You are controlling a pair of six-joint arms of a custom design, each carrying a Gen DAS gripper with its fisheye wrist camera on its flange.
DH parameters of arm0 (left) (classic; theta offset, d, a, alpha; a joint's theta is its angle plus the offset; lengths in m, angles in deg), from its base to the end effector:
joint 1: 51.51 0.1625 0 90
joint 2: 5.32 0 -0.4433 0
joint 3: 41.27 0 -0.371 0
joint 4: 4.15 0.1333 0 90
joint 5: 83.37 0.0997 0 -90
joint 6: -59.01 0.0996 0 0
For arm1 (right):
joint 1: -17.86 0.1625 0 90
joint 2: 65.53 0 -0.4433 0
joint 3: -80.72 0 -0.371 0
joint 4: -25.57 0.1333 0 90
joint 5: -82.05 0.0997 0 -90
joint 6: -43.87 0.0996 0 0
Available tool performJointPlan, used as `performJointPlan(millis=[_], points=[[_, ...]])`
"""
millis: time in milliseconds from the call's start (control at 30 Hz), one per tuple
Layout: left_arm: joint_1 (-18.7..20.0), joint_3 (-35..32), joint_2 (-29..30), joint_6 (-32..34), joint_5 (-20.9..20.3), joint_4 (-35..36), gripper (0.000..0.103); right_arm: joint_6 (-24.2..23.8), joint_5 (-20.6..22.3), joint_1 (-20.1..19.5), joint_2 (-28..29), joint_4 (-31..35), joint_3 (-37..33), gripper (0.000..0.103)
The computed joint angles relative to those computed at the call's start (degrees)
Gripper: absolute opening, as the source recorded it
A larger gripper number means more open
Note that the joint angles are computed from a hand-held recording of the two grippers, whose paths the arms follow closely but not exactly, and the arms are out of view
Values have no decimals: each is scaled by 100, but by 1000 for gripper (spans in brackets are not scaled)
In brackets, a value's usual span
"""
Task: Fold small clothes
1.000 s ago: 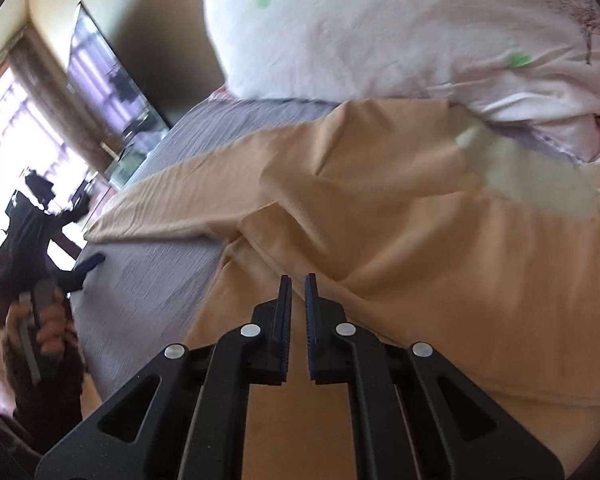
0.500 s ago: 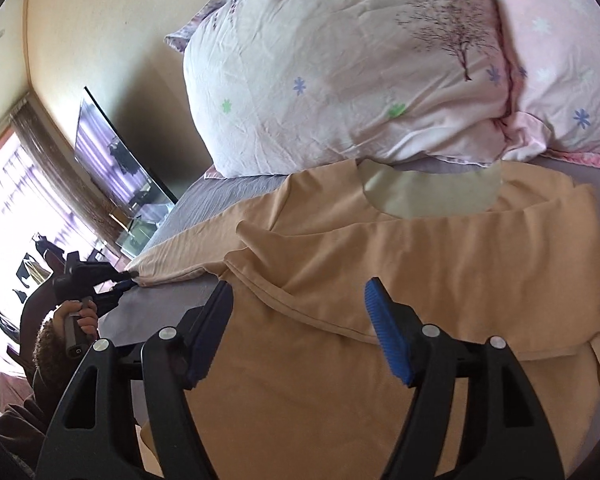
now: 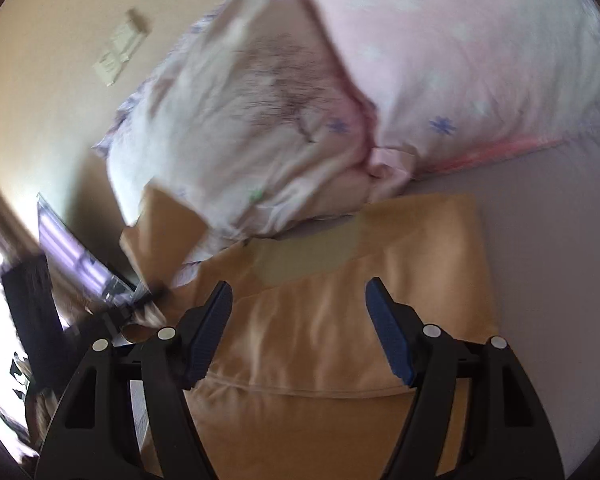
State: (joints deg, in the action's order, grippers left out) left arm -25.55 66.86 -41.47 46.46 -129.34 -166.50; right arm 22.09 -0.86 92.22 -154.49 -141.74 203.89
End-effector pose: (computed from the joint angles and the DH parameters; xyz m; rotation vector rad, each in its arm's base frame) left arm -0.4264 -0.4329 0.0002 1.0701 2.2265 -0.6253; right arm 0.0175 -0.4776 0.3931 0.2187 -2.7970 1.1048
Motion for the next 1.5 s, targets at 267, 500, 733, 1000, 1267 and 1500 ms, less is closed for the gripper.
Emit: performJointPlan(millis=[267, 500, 733, 1000, 1267, 1500], points=[[-609, 1376, -613, -470, 303, 276, 37, 224, -875, -2, 340, 845, -415, 46], [-472, 2252, -2075, -2791, 415, 1949, 46, -68, -1908, 261, 531, -377, -25, 37], [-395, 2489, -2204, -2892, 66, 1645, 54, -1106, -2806, 649, 881, -738, -19, 10], [-294, 2398, -1894, -2700, 87, 1232, 64, -1600, -2801, 864, 880, -1956, -31, 5], [-273, 2420, -1828, -2631, 93, 1038, 69, -946, -2207, 398, 664, -1355, -312, 19], [-295, 2506, -1855, -2706, 103, 857, 71, -892, -2338, 307, 571, -393, -299, 19]])
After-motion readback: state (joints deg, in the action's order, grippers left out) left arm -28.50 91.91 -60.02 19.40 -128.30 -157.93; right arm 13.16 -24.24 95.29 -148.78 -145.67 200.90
